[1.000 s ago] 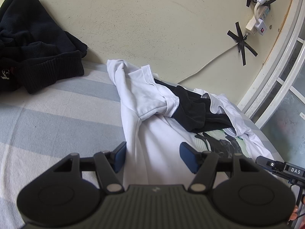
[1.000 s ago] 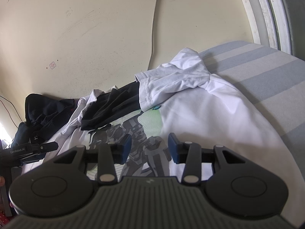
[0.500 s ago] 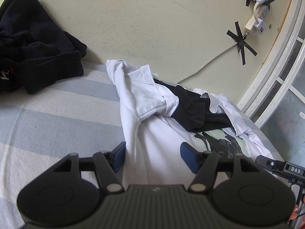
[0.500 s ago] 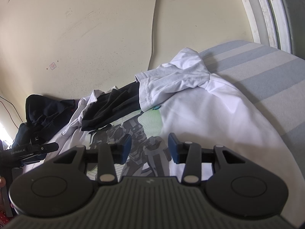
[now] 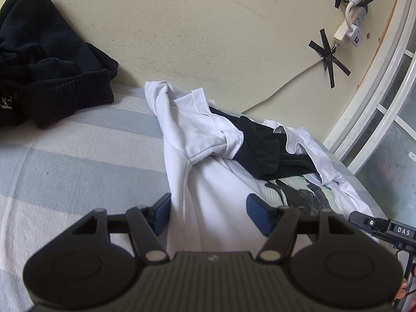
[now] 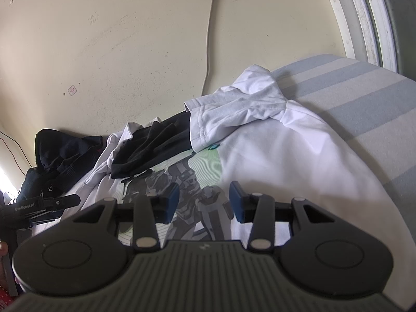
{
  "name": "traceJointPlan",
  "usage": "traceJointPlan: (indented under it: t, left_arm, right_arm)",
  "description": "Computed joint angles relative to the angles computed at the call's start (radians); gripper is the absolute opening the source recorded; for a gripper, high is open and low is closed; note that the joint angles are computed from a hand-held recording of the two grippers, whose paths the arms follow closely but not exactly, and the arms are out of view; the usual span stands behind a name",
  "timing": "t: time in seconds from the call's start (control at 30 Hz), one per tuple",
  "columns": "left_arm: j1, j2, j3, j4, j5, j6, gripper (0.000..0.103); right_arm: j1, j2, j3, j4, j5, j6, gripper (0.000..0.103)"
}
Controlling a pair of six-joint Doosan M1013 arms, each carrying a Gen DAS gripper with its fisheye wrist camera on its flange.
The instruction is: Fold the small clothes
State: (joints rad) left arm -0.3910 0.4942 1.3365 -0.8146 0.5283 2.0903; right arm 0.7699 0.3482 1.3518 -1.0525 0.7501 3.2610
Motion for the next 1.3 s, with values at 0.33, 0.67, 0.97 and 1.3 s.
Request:
traceJointPlan:
  t: [0.33, 0.67, 0.97, 1.3]
  left_arm:
    - [0.000, 0.000, 0.000, 0.001, 0.000, -0.001, 0.063]
    - [-0.002, -0.001, 0.002, 0.003, -0.003, -0.001, 0.065]
    - [-0.003, -0.001, 0.002, 0.006, -0.004, -0.002, 0.065]
    - [0.012, 0.003, 0.004, -0.093, 0.016, 0.063, 0.070]
  right_arm:
    - [0.000, 0.000, 0.000, 0.001, -0.001, 0.000, 0.046]
    - [0.000, 0.001, -0.001, 0.001, -0.001, 0.000, 0.046]
    - [0.000, 0.001, -0.001, 0.001, -0.002, -0.001, 0.046]
    - [0.004, -0.002, -0.007, 0.020, 0.003, 0.005, 0.048]
